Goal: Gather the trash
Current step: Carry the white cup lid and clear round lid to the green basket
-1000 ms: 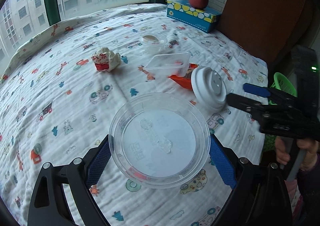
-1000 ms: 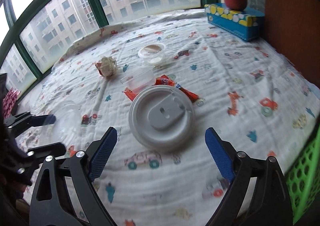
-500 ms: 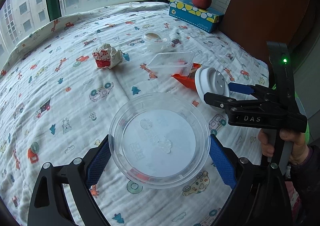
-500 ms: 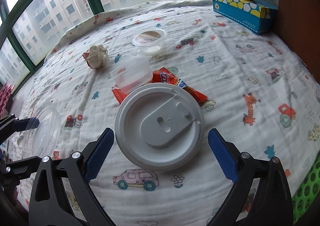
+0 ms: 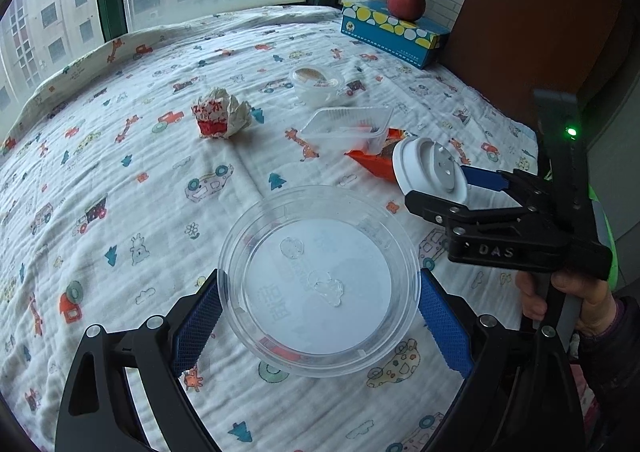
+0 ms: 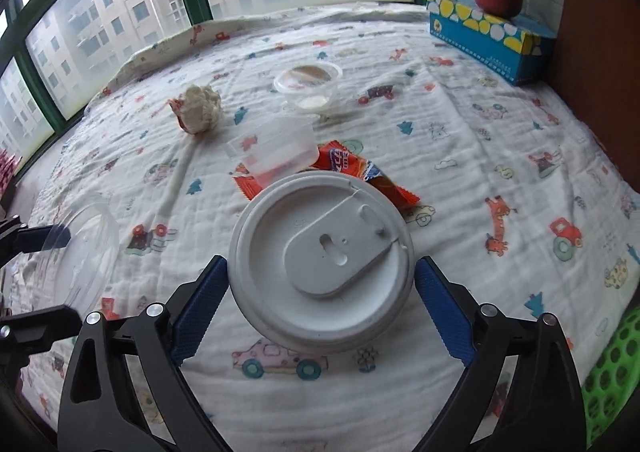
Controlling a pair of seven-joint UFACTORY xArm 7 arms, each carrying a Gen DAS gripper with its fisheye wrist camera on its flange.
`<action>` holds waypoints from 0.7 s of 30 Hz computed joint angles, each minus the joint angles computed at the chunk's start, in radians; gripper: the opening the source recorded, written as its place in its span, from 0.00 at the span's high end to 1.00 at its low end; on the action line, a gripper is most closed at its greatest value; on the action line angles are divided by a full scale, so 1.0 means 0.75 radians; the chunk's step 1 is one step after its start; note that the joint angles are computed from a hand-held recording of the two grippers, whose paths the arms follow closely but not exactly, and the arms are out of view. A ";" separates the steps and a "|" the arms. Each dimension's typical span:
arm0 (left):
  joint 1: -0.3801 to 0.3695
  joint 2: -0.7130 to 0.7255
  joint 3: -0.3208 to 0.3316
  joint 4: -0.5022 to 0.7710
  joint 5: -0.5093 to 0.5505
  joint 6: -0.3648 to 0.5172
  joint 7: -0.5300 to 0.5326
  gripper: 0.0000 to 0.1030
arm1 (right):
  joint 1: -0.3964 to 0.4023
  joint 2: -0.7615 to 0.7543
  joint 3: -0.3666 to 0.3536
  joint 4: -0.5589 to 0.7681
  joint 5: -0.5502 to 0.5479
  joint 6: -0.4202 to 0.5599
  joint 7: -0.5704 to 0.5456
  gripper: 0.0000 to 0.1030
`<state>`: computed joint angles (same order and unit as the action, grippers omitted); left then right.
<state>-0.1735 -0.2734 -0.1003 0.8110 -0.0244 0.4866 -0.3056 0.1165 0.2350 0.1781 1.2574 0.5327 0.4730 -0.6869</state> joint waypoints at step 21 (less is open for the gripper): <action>-0.105 0.097 -0.078 0.199 0.036 -0.036 0.004 0.13 | -0.040 -0.445 -0.233 -0.303 0.176 -0.008 -0.087 0.11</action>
